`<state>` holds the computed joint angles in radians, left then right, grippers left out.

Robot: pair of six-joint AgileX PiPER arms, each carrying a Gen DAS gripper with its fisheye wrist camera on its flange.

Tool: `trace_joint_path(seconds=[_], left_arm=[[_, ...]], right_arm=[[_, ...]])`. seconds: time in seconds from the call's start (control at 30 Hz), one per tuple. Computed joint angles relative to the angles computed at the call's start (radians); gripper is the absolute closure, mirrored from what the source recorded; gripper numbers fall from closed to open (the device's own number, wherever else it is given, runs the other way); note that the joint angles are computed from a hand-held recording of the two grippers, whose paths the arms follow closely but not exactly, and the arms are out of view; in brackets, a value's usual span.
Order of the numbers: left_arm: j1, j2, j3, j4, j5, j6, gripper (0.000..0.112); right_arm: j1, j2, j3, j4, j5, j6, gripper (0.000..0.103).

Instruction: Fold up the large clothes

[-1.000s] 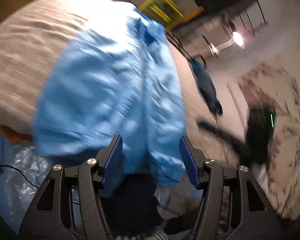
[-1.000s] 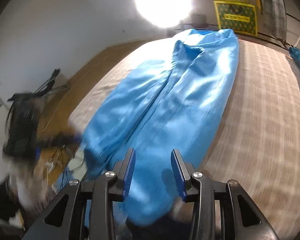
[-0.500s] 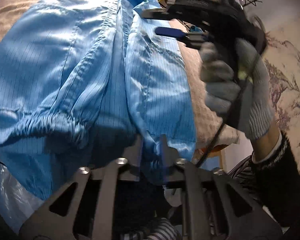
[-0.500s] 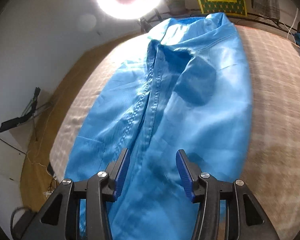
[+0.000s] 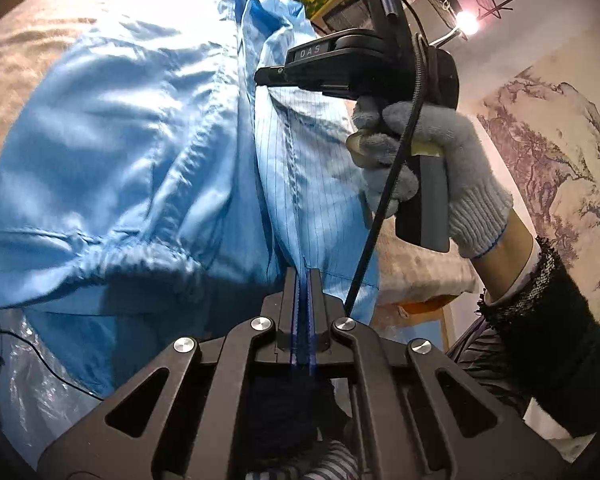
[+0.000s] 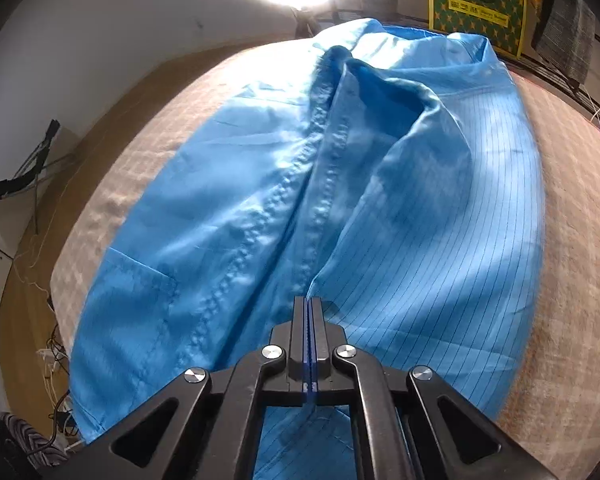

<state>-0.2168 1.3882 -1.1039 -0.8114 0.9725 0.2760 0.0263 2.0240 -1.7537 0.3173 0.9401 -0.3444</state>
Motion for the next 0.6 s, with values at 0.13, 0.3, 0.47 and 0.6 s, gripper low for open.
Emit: trace_joint_path(seconds=[0.13,0.3,0.47,0.6], left_arm=[[0.009,0.012,0.015,0.02,0.007,-0.017,0.112],[-0.012,0.017,0.018,0.09,0.003,-0.071,0.111],[0.044,-0.033,0.015,0.069,0.051,-0.043,0.086],[0.169,-0.079,0.017,-0.01,0.126,0.023,0.085]], right_arm=[[0.015,-0.001,-0.017,0.047,-0.018,-0.013,0.103],[0.047,0.033,-0.019,0.01,-0.038,-0.015,0.103],[-0.046,-0.048,0.029,0.157,0.031,-0.118,0.075],[-0.147,-0.233,0.175,0.254,0.054,-0.211,0.074]])
